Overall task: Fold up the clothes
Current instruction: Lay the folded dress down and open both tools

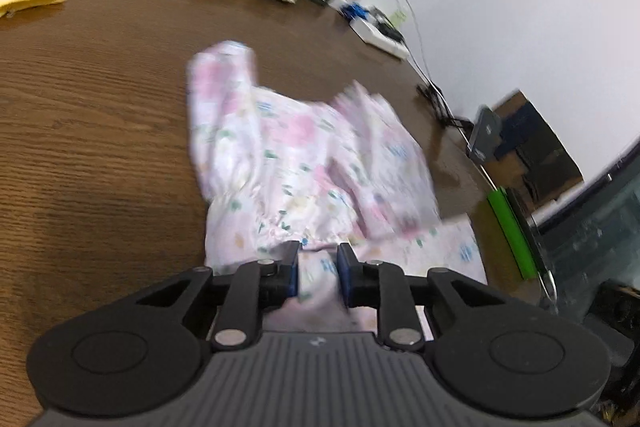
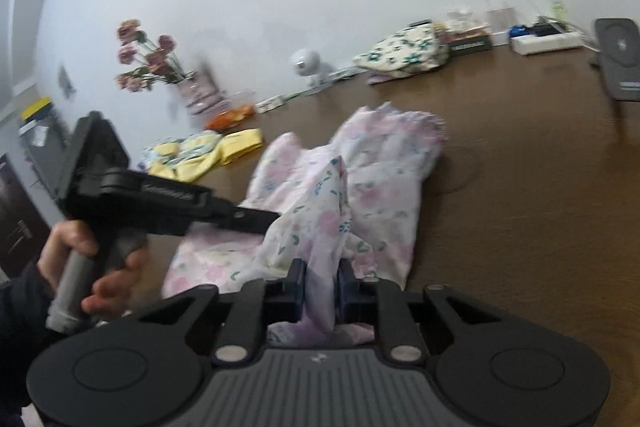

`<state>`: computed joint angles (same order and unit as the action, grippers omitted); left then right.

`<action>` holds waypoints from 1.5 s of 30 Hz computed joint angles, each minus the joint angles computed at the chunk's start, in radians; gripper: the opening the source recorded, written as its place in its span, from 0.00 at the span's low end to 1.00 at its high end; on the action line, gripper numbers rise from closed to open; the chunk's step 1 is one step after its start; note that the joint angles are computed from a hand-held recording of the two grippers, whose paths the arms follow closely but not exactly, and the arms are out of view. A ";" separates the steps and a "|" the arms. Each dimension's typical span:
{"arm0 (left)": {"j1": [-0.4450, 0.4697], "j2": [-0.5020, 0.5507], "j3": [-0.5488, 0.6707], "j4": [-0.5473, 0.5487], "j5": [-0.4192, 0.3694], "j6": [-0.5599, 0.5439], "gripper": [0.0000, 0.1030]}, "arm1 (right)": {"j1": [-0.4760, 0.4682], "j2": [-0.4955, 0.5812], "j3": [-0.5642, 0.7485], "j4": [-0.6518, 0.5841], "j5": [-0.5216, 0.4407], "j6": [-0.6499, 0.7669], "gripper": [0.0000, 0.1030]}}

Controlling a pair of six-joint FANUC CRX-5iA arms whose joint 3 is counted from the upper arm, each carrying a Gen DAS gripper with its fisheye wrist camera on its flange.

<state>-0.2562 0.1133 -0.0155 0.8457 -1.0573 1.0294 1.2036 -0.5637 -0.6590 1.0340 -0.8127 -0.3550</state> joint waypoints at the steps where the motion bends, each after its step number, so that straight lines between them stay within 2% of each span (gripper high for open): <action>1: 0.003 0.000 -0.005 0.009 0.003 0.006 0.21 | -0.058 -0.041 -0.048 -0.013 0.131 -0.123 0.14; 2: 0.007 -0.002 -0.011 0.018 0.007 0.009 0.22 | -0.131 -0.070 -0.106 0.022 0.262 -0.235 0.14; 3: 0.011 -0.011 -0.024 0.029 0.014 0.000 0.29 | -0.189 -0.090 -0.151 0.059 0.351 -0.340 0.11; 4: 0.014 -0.033 -0.045 0.041 0.031 -0.022 0.34 | -0.216 -0.103 -0.172 0.079 0.387 -0.395 0.11; 7: 0.016 -0.133 -0.141 0.131 0.119 -0.119 0.38 | -0.183 -0.104 -0.152 0.028 0.319 -0.364 0.11; 8: 0.020 -0.159 -0.176 0.208 0.117 -0.185 0.40 | -0.177 -0.103 -0.146 0.010 0.310 -0.354 0.11; 10: 0.022 -0.174 -0.206 0.339 0.036 -0.285 0.42 | -0.169 -0.095 -0.132 -0.019 0.295 -0.341 0.12; 11: 0.023 -0.154 -0.187 0.348 -0.030 -0.275 0.42 | -0.162 -0.089 -0.119 -0.046 0.280 -0.317 0.12; 12: 0.018 -0.138 -0.170 0.326 -0.054 -0.249 0.42 | -0.155 -0.082 -0.107 -0.066 0.265 -0.291 0.12; 14: 0.010 -0.112 -0.152 0.246 -0.026 -0.185 0.35 | -0.144 -0.072 -0.088 -0.089 0.240 -0.257 0.12; 16: 0.000 -0.081 -0.127 0.162 -0.003 -0.114 0.16 | -0.136 -0.067 -0.079 -0.092 0.222 -0.254 0.13; 18: -0.008 -0.049 -0.104 0.097 0.009 -0.044 0.08 | -0.098 -0.074 -0.070 -0.086 0.163 -0.235 0.15; 19: -0.001 -0.041 -0.113 0.125 0.000 -0.031 0.07 | -0.074 -0.075 -0.060 -0.087 0.123 -0.211 0.19; 21: 0.007 -0.029 -0.115 0.152 -0.016 -0.018 0.07 | -0.006 -0.041 0.009 -0.106 -0.017 -0.046 0.24; 23: 0.007 -0.023 -0.114 0.161 -0.018 -0.016 0.07 | 0.042 -0.019 0.033 0.002 -0.131 0.018 0.23; 25: 0.005 -0.021 -0.114 0.163 -0.016 -0.018 0.07 | 0.021 -0.007 0.029 0.130 -0.135 0.014 0.14; 26: 0.003 -0.020 -0.115 0.165 -0.013 -0.017 0.07 | -0.001 0.012 0.046 0.151 -0.128 0.027 0.08; 28: 0.001 -0.019 -0.120 0.177 0.005 -0.009 0.07 | -0.052 0.080 0.097 0.137 -0.089 0.108 0.08; 29: 0.000 -0.029 -0.135 0.185 0.025 -0.008 0.07 | -0.052 0.124 0.129 0.103 -0.113 0.158 0.07; 31: -0.013 -0.099 -0.229 0.254 0.128 -0.042 0.12 | -0.048 0.221 0.201 0.028 -0.180 0.261 0.05; 32: -0.028 -0.131 -0.277 0.304 0.197 -0.066 0.14 | -0.037 0.245 0.217 -0.004 -0.222 0.263 0.05; 33: -0.041 -0.155 -0.306 0.320 0.261 -0.061 0.23 | -0.025 0.262 0.227 -0.035 -0.263 0.254 0.04; 34: -0.046 -0.154 -0.299 0.283 0.288 -0.036 0.32 | -0.025 0.261 0.215 -0.030 -0.262 0.223 0.00; 35: -0.049 -0.152 -0.287 0.232 0.309 0.003 0.31 | -0.028 0.256 0.198 -0.015 -0.252 0.187 0.00; 36: -0.051 -0.150 -0.273 0.178 0.328 0.044 0.21 | -0.031 0.250 0.180 0.001 -0.242 0.150 0.00; 37: -0.052 -0.147 -0.261 0.135 0.340 0.075 0.18 | -0.033 0.252 0.183 -0.002 -0.242 0.153 0.00; 41: -0.036 -0.148 -0.259 0.135 0.320 0.122 0.13 | -0.040 0.248 0.176 0.007 -0.230 0.126 0.00; 42: -0.029 -0.150 -0.250 0.140 0.307 0.119 0.14 | -0.042 0.240 0.183 -0.009 -0.224 0.136 0.00; 44: -0.016 -0.154 -0.232 0.150 0.280 0.112 0.31 | -0.047 0.223 0.201 -0.053 -0.212 0.166 0.04; 45: -0.010 -0.156 -0.222 0.156 0.266 0.109 0.48 | -0.052 0.201 0.195 -0.038 -0.200 0.167 0.13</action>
